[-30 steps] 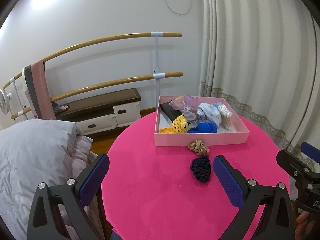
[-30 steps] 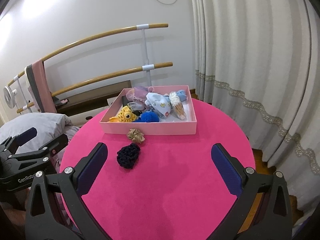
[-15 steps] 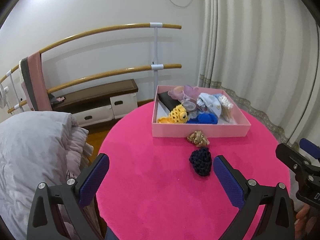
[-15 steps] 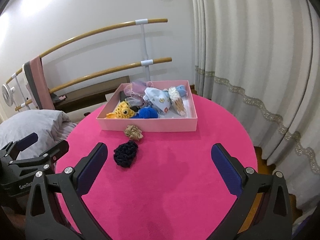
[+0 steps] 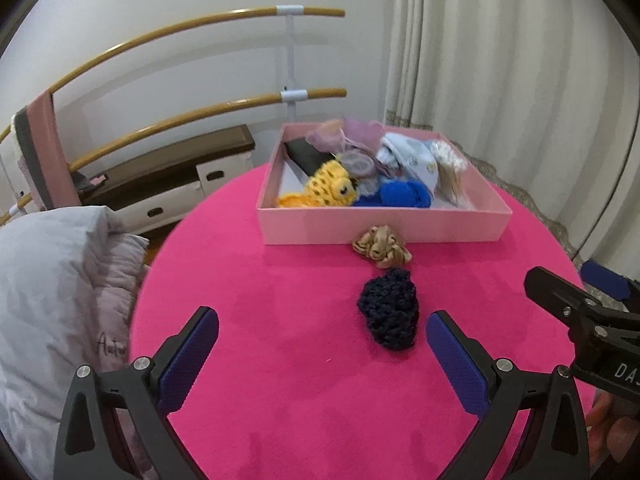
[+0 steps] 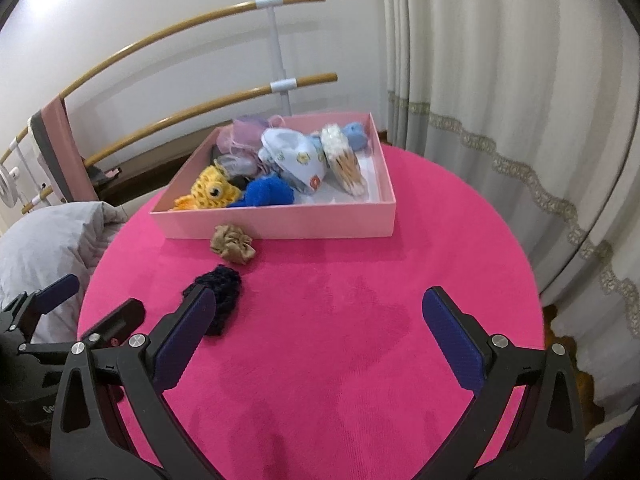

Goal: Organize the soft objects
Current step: 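Grasp the dark navy crochet net with the left tool while the right grasps the beige scrunchie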

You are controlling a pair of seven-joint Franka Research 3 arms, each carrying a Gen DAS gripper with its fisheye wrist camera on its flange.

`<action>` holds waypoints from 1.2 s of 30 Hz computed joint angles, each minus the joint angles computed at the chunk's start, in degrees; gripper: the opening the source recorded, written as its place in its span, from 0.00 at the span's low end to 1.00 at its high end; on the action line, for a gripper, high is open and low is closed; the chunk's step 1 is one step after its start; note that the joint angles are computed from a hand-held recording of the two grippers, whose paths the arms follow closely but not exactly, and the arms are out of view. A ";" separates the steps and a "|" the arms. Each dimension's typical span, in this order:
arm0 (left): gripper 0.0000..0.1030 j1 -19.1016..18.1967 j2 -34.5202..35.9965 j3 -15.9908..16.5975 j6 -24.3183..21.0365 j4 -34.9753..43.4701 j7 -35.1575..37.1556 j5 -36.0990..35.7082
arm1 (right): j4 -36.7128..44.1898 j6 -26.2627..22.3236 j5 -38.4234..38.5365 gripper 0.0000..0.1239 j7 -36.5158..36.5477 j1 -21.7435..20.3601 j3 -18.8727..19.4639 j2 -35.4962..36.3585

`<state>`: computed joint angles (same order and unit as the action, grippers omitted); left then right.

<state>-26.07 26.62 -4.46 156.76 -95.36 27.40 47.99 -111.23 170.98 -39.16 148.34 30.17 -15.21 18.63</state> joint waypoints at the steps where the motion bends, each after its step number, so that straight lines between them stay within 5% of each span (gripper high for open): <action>1: 1.00 0.72 1.96 -0.98 -0.45 2.18 2.30 -1.67 | 0.21 0.40 0.98 0.83 -0.70 -0.76 0.57 0.55; 8: 0.97 -0.07 15.67 -1.65 -6.16 19.23 14.63 -10.31 | 1.21 1.53 9.30 0.83 -6.88 -2.74 1.18 3.09; 11: 0.77 0.43 21.72 -2.63 -9.16 26.87 20.48 -15.20 | 1.92 1.72 13.39 0.83 -10.48 -3.41 1.70 4.19; 13: 0.74 2.00 22.71 -3.63 -6.38 26.73 22.47 -19.01 | 2.60 1.91 16.23 0.83 -13.46 -4.31 2.79 4.98; 16: 0.53 1.75 22.69 -2.09 -5.14 26.34 23.20 -20.71 | 4.27 1.50 19.93 0.83 -17.45 -5.05 4.17 6.43; 18: 0.30 2.26 22.20 -1.71 -4.47 25.52 23.37 -21.91 | 5.87 1.03 22.39 0.83 -20.22 -5.63 5.32 7.61; 20: 0.20 3.07 22.09 -1.79 -4.18 25.32 23.74 -23.27 | 7.21 0.85 24.33 0.83 -22.48 -5.62 5.86 8.61; 28: 0.17 0.07 19.86 4.36 -4.56 22.91 15.71 -17.61 | 15.98 -3.26 32.15 0.80 -31.68 -5.72 8.55 14.68; 36: 0.17 -0.05 18.61 5.54 -4.72 20.62 9.72 -12.23 | 26.94 -8.57 37.62 0.60 -38.58 -6.44 10.91 21.93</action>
<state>-26.12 45.22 1.09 152.04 -74.75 37.12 35.76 -84.29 162.41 -1.53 109.75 23.73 -4.30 40.56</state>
